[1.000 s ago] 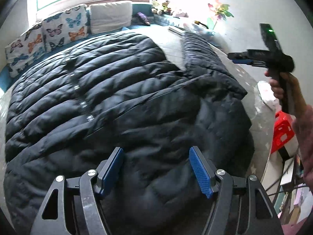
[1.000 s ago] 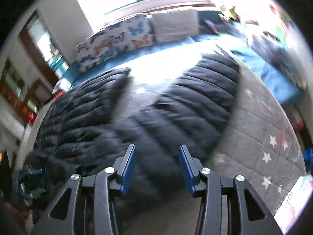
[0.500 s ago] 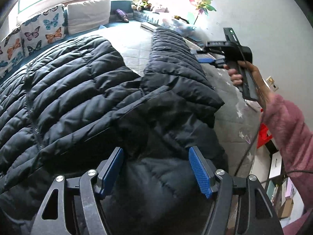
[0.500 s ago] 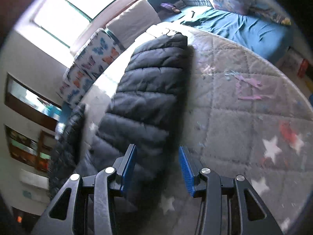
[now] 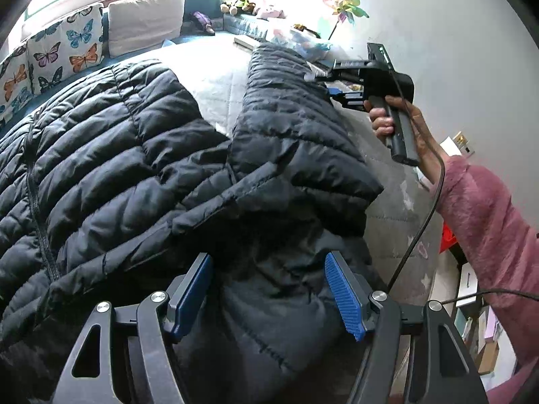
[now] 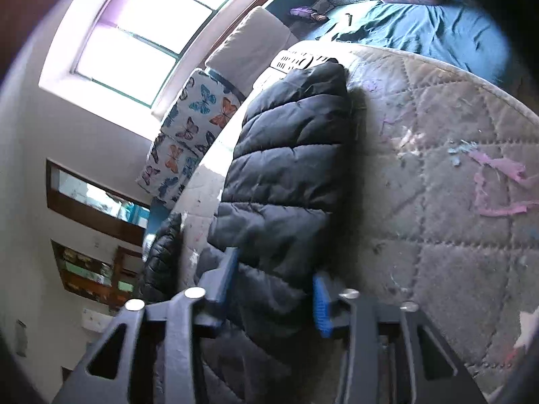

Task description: Fold large clothes

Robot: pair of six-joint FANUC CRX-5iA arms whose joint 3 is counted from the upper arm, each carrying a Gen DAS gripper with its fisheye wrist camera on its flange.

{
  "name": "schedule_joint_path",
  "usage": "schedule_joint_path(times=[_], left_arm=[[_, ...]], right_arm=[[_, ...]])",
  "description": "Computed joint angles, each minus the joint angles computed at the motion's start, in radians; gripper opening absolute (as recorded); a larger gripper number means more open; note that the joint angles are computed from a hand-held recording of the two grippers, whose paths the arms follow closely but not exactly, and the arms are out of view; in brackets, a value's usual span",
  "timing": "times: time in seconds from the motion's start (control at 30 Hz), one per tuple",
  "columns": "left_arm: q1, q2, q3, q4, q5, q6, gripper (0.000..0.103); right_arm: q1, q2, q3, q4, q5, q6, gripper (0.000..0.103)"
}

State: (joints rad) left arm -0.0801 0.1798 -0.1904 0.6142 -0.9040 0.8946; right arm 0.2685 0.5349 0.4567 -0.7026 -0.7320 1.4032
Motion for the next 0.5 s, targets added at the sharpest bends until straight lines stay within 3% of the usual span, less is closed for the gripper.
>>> schedule_joint_path(times=[0.13, 0.37, 0.43, 0.5], left_arm=[[-0.007, 0.000, -0.001, 0.025, 0.011, -0.010, 0.069], [-0.025, 0.060, 0.033, 0.043, 0.026, -0.002, 0.066], [-0.013, 0.048, 0.019, 0.074, 0.015, -0.019, 0.066], [0.011, 0.005, -0.024, 0.123, 0.012, -0.050, 0.066]], right_arm=[[0.003, -0.046, -0.041, -0.009, 0.046, 0.015, 0.012], [0.069, -0.161, -0.096, 0.078, 0.127, 0.029, 0.011], [0.104, -0.210, -0.122, 0.122, 0.160, 0.035, 0.011], [0.119, -0.257, -0.142, 0.071, 0.181, 0.119, 0.009]])
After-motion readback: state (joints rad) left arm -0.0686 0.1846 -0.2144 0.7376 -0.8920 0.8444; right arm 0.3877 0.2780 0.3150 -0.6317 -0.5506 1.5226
